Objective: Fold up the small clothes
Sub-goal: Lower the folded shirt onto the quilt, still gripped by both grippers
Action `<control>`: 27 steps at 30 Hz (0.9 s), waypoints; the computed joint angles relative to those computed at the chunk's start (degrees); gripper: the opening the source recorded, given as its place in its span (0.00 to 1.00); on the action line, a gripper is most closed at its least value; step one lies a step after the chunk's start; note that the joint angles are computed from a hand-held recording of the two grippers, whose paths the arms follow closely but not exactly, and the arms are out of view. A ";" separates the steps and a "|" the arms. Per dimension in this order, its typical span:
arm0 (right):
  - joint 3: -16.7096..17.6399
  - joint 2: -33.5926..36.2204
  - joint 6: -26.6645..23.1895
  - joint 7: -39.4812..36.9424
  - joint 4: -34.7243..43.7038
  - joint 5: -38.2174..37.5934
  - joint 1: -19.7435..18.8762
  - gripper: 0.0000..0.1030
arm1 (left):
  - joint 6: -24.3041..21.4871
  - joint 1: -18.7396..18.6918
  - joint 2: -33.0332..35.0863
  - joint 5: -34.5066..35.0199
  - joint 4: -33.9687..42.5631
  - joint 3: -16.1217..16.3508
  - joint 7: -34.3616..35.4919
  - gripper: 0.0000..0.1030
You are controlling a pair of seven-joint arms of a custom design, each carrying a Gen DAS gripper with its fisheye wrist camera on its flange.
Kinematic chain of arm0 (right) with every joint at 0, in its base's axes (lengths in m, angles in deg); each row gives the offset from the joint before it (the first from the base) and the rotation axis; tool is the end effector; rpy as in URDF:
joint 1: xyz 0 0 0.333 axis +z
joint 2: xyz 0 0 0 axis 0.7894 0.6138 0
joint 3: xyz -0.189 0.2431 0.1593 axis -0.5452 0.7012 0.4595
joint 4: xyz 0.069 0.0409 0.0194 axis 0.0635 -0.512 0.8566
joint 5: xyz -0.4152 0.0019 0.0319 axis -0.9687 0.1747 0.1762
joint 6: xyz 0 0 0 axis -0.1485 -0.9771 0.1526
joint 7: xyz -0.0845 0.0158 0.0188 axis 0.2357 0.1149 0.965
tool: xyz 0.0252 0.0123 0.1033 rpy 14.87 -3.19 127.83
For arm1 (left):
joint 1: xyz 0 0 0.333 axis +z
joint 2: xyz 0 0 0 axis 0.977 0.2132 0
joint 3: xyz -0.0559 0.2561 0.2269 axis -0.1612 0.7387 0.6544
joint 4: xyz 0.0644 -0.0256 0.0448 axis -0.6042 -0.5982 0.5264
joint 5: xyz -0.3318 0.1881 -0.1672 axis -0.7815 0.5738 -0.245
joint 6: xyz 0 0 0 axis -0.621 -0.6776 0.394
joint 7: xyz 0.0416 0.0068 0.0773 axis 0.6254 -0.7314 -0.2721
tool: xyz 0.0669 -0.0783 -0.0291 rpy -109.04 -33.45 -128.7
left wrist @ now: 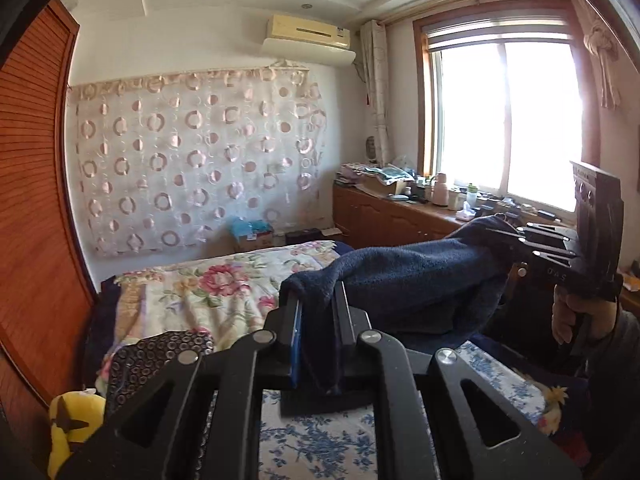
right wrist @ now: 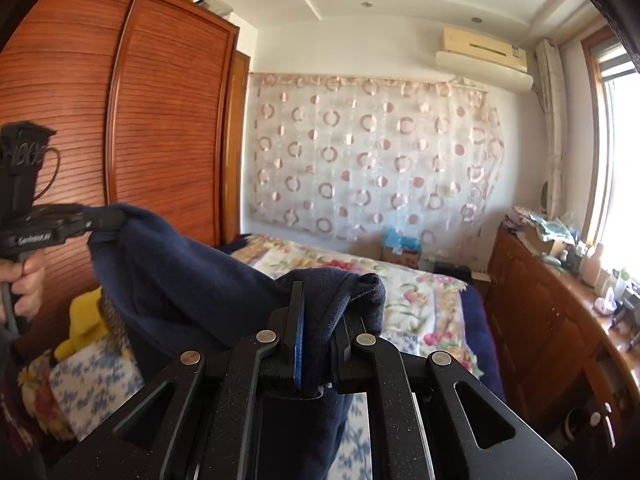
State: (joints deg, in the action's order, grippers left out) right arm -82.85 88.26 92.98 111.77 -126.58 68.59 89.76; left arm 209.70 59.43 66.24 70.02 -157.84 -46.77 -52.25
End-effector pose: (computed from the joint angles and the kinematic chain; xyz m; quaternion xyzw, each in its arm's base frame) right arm 0.6647 0.3766 0.6036 -0.7217 0.3677 -0.3292 0.4854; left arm 0.6422 -0.3171 0.5980 -0.4884 0.6534 -0.4742 0.3311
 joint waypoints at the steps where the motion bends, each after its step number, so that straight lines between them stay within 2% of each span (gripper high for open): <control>1: -0.29 0.50 0.32 0.05 0.36 -0.25 0.36 0.06 | -0.07 -0.32 -0.36 0.65 -0.87 0.35 -0.65 0.09; 4: 0.88 -0.04 0.30 -0.96 -1.64 -0.06 0.13 0.06 | 0.78 -1.36 -2.38 4.56 -6.51 1.28 -5.15 0.09; 6: 3.51 -1.35 0.18 -2.62 -5.56 0.84 -1.47 0.06 | 1.42 -1.23 -3.15 5.90 -11.99 0.49 -7.98 0.09; 8: 8.94 -3.27 -0.96 -5.38 -12.02 3.33 -5.15 0.06 | 1.40 -0.37 -2.92 3.45 -17.25 -1.80 -7.31 0.09; 9: 9.92 -4.04 -1.85 -5.55 -15.25 4.47 -5.68 0.06 | 1.98 0.08 -2.44 2.35 -19.20 -2.66 -7.23 0.09; 10: 11.53 -4.53 -2.83 -6.09 -17.62 5.45 -6.77 0.06 | 1.90 2.03 -1.63 -2.51 -21.61 -5.53 -3.14 0.09; 11: 12.72 -4.95 -3.47 -6.74 -20.49 6.68 -7.35 0.06 | 1.81 2.69 -0.96 -6.22 -23.00 -6.89 -0.50 0.09; 13: 12.02 -5.22 -4.94 -5.83 -23.85 6.60 -6.51 0.06 | 3.23 1.77 0.11 -7.89 -25.11 -6.23 -1.46 0.10; 16: 16.20 -5.42 -4.71 -7.68 -26.41 10.57 -9.99 0.06 | 5.36 -0.80 0.06 -9.12 -27.22 -4.02 -2.78 0.11; 18: 18.64 -5.85 -4.28 -9.71 -27.24 13.40 -12.15 0.06 | 4.90 0.19 -0.56 -11.16 -27.84 -5.30 -0.41 0.11; 21: 19.30 -5.90 -4.29 -10.88 -27.34 15.46 -12.53 0.07 | 2.95 -3.22 -0.92 -9.88 -27.66 -2.77 -1.98 0.12; 25: 18.11 -5.81 -4.41 -10.40 -27.66 16.10 -11.43 0.07 | 2.68 -3.20 -0.70 -10.16 -27.86 -3.08 -2.24 0.12; 26: 18.58 -5.89 -4.04 -10.74 -28.09 16.72 -11.74 0.07 | 3.09 -1.91 -1.25 -10.81 -28.66 -3.82 -1.08 0.12; 27: 18.97 -5.95 -4.09 -10.93 -28.13 17.34 -12.07 0.07 | 2.89 -2.33 -1.17 -10.62 -28.54 -3.52 -1.31 0.12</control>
